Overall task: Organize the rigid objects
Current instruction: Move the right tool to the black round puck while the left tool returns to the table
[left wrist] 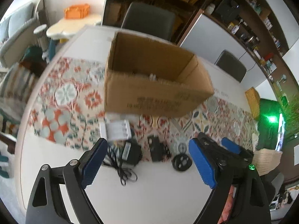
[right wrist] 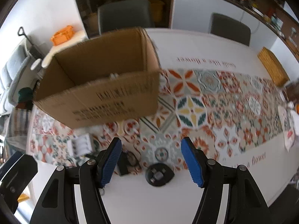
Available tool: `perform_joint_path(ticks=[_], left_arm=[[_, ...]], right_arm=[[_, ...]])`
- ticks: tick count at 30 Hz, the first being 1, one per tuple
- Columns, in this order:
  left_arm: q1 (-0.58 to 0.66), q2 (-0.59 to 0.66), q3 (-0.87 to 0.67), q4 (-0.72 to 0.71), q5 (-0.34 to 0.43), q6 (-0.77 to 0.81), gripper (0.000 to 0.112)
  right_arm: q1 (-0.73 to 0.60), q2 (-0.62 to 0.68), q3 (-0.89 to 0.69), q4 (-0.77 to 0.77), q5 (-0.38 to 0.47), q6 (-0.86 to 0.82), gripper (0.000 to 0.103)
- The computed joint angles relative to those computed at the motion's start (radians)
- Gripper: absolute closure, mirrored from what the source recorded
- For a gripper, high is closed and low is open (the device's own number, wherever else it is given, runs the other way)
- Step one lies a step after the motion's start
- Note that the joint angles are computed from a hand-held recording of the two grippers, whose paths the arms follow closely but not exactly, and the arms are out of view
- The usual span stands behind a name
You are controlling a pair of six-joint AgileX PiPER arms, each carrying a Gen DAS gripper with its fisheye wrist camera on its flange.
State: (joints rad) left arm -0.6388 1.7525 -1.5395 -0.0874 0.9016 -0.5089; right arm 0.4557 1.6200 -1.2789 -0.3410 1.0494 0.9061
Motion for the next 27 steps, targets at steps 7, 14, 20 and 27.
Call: perform_joint_path(ticks=[7, 14, 20, 27], left_arm=[[-0.033, -0.006, 0.109, 0.026, -0.013, -0.068, 0.025], [-0.067, -0.029, 0.181, 0.118, -0.020, -0.135, 0.025], [-0.088, -0.047, 0.253, 0.159, -0.029, -0.201, 0.025], [-0.132, -0.066, 0.325, 0.251, -0.055, -0.298, 0.025]], right_arm=[[0.028, -0.058, 0.152, -0.023, -0.013, 0.137, 0.037], [0.021, -0.115, 0.278, 0.116, -0.138, 0.098, 0.037], [0.065, -0.140, 0.334, 0.088, -0.158, 0.157, 0.037], [0.109, -0.180, 0.409, 0.057, -0.208, 0.219, 0.037]])
